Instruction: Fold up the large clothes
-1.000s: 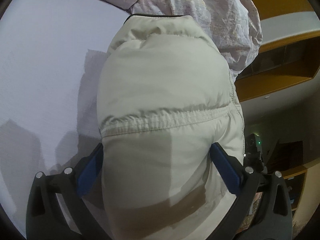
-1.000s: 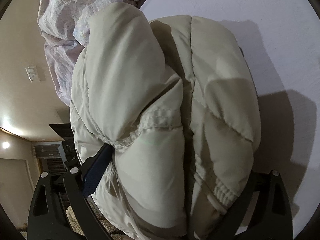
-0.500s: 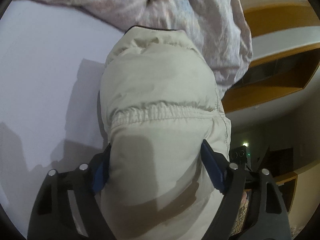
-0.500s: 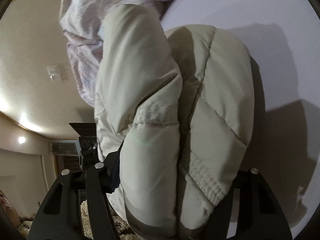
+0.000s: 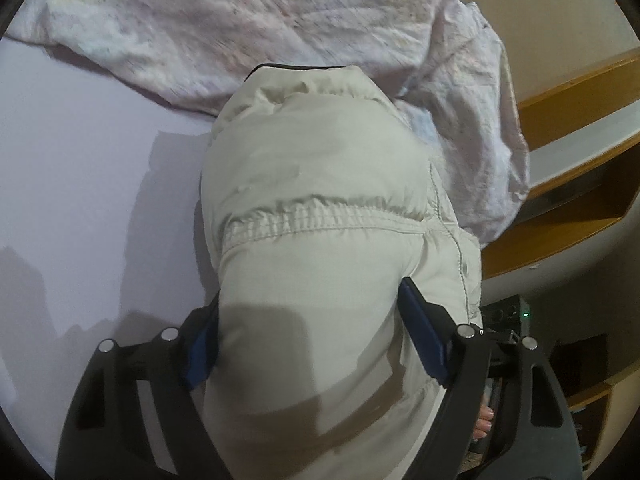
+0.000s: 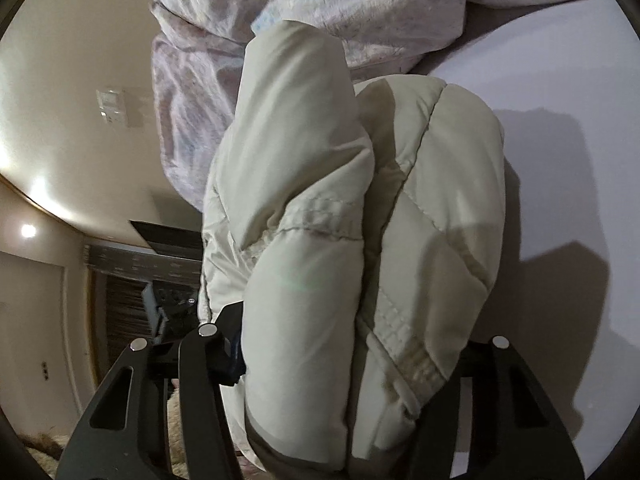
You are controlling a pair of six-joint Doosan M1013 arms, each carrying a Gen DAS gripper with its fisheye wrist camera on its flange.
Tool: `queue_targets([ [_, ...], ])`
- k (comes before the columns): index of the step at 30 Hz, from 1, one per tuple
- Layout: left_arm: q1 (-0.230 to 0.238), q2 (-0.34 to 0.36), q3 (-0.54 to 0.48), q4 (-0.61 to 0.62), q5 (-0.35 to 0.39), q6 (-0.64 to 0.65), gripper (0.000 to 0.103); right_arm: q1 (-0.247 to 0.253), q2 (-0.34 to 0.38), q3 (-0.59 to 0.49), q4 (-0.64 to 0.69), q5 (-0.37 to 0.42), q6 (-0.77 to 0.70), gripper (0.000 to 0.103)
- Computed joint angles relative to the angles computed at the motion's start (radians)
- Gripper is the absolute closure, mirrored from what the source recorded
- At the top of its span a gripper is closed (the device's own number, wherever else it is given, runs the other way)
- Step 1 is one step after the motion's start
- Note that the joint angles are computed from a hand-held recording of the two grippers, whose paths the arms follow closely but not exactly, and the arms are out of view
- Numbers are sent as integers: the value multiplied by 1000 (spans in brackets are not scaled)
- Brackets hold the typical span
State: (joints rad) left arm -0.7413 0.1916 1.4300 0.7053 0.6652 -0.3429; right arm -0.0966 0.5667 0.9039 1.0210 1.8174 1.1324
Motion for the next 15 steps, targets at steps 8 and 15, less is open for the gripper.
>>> queue_targets([
  [8, -7, 13, -12, 17, 75, 45, 22, 31, -62, 81, -145, -172, -46, 36],
  [15, -31, 4, -39, 6, 173, 94, 20, 33, -124, 101, -294, -286, -87, 23],
])
